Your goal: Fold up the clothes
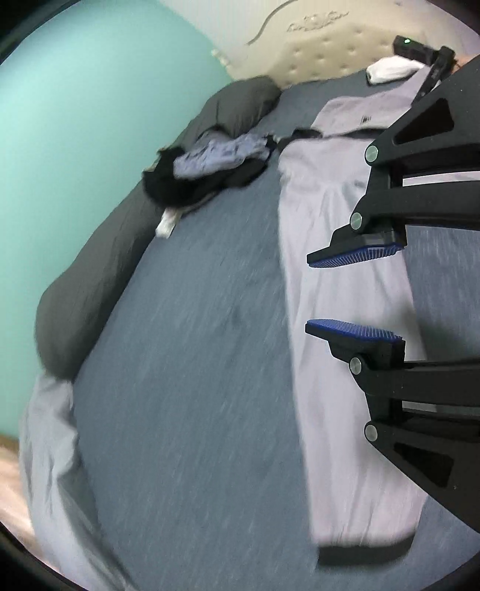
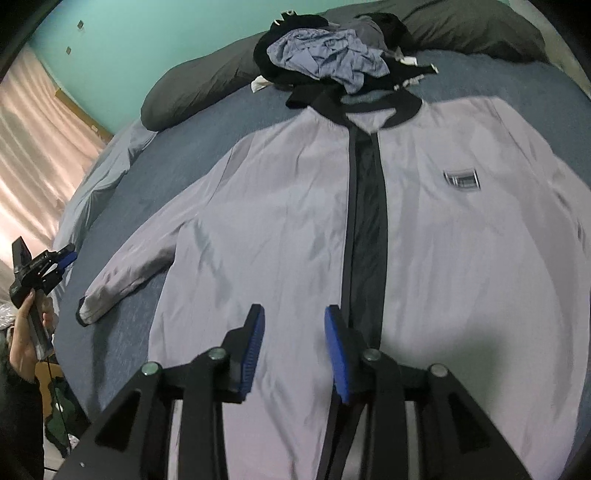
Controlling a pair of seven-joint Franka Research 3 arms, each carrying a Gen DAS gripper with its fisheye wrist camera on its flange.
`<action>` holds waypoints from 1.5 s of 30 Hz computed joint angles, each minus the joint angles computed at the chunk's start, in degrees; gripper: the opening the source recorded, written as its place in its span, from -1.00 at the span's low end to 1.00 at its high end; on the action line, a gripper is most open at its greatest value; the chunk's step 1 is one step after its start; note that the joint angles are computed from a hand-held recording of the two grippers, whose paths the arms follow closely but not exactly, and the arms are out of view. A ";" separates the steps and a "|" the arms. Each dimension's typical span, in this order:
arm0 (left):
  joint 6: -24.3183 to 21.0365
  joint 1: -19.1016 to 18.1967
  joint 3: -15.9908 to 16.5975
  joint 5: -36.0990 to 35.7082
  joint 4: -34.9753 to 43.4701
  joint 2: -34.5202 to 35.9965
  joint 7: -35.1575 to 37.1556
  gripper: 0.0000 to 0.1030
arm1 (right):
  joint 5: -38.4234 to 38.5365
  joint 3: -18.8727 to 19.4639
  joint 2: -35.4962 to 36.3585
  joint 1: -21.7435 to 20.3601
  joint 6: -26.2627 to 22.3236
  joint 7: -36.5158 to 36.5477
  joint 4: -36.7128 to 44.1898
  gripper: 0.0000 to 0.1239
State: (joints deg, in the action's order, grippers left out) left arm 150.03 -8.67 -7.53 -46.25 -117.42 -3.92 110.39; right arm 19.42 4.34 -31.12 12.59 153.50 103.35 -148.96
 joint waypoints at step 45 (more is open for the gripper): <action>9.66 0.67 -7.97 -3.47 1.06 10.07 5.11 -0.14 | -14.01 -5.23 65.31 3.17 -26.10 8.53 80.17 -0.66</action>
